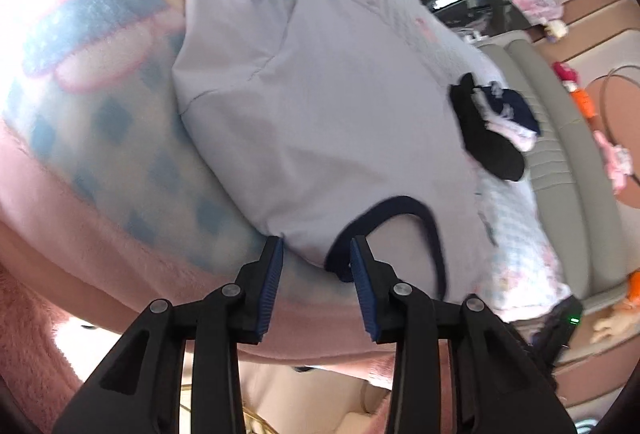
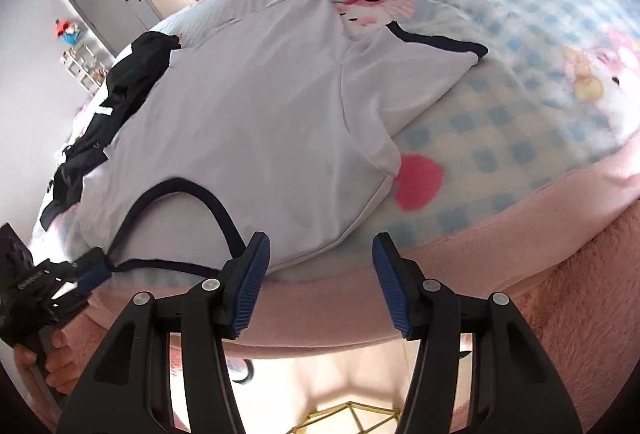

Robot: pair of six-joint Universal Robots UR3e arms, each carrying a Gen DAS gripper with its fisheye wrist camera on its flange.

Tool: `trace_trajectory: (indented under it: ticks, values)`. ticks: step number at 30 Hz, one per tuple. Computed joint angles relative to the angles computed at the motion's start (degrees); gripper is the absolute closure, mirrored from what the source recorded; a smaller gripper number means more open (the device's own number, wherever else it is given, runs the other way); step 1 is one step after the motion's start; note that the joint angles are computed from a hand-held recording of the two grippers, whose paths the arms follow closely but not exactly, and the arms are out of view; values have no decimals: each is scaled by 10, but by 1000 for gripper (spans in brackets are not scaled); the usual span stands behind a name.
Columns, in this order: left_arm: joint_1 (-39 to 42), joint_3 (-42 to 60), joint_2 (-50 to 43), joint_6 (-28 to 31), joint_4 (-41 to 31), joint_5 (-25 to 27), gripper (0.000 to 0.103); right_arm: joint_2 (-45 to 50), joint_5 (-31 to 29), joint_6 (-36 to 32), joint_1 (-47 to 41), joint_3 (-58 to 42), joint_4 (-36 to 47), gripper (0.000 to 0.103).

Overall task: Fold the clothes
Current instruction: 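Grasp the navy-trimmed hem with both grippers side by side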

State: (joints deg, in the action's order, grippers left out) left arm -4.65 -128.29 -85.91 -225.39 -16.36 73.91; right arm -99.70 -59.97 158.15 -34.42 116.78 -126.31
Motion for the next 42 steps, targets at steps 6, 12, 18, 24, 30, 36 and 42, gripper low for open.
trace_trajectory:
  ticks: [6,12,18,24,30,36,42]
  values:
    - [0,6,-9,-62,17,8,62,32,-16,22,41,-34,-1,48]
    - [35,-60,-8,-88,114,-58,64,43,-15,11,47,-37,15,48]
    - [12,-52,-8,-93,104,-27,86,29,55,-36,6,-23,87,48]
    - [26,-70,-26,-110,130,-56,79,40,25,24,6,-21,42,52]
    - [41,-17,-94,-92,152,-89,58,48,32,23,3,-14,32,47]
    - [8,-13,-73,-96,151,-45,79,31,80,25,-25,-1,37,66]
    - [22,-35,-76,-84,209,-67,79,26,107,-11,-25,-3,67,69]
